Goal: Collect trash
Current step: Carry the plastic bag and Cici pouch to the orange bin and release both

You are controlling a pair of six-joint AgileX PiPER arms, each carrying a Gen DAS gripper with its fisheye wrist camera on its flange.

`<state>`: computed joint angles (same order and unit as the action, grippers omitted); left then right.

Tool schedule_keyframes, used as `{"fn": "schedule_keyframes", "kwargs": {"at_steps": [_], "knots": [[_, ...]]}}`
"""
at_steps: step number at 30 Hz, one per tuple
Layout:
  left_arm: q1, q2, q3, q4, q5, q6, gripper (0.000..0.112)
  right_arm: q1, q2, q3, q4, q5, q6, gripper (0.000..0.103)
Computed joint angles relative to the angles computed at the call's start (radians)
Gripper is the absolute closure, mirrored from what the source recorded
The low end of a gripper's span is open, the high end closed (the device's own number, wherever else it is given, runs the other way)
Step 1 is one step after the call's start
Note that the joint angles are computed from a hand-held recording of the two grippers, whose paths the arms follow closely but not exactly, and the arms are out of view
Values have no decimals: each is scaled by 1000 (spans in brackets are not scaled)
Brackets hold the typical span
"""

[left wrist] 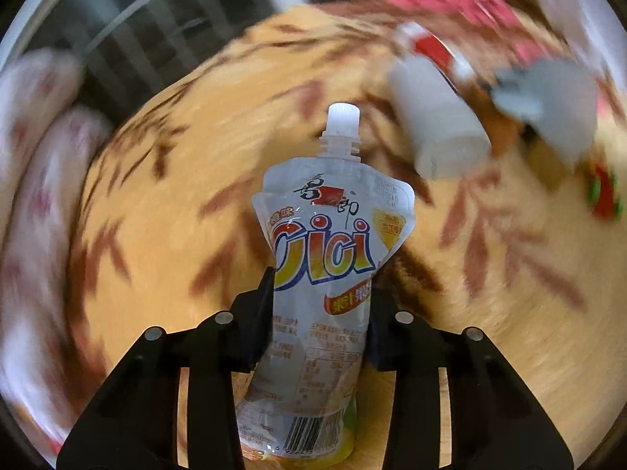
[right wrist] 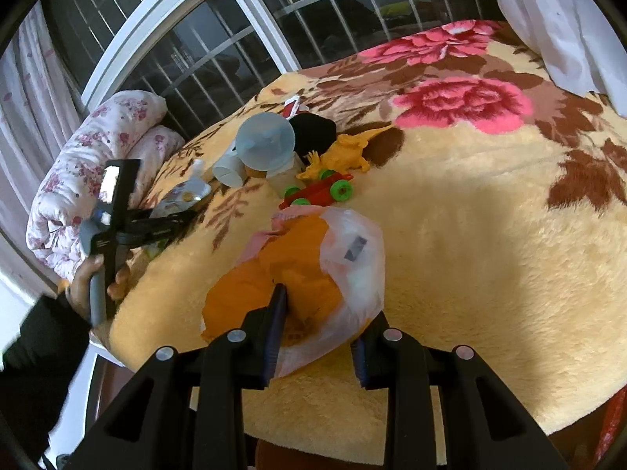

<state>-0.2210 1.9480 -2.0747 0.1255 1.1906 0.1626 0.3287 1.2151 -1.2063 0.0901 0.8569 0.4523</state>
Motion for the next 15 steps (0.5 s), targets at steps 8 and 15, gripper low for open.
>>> {"fn": "schedule_keyframes", "kwargs": {"at_steps": [8,15], "knots": [[-2,-294,349,22,-213,-346,77,46,-11,18,-87,-41,95,74],[-232,-614,656,94,-257,-457,77,81,-75,19,-139,-35,131,76]]}}
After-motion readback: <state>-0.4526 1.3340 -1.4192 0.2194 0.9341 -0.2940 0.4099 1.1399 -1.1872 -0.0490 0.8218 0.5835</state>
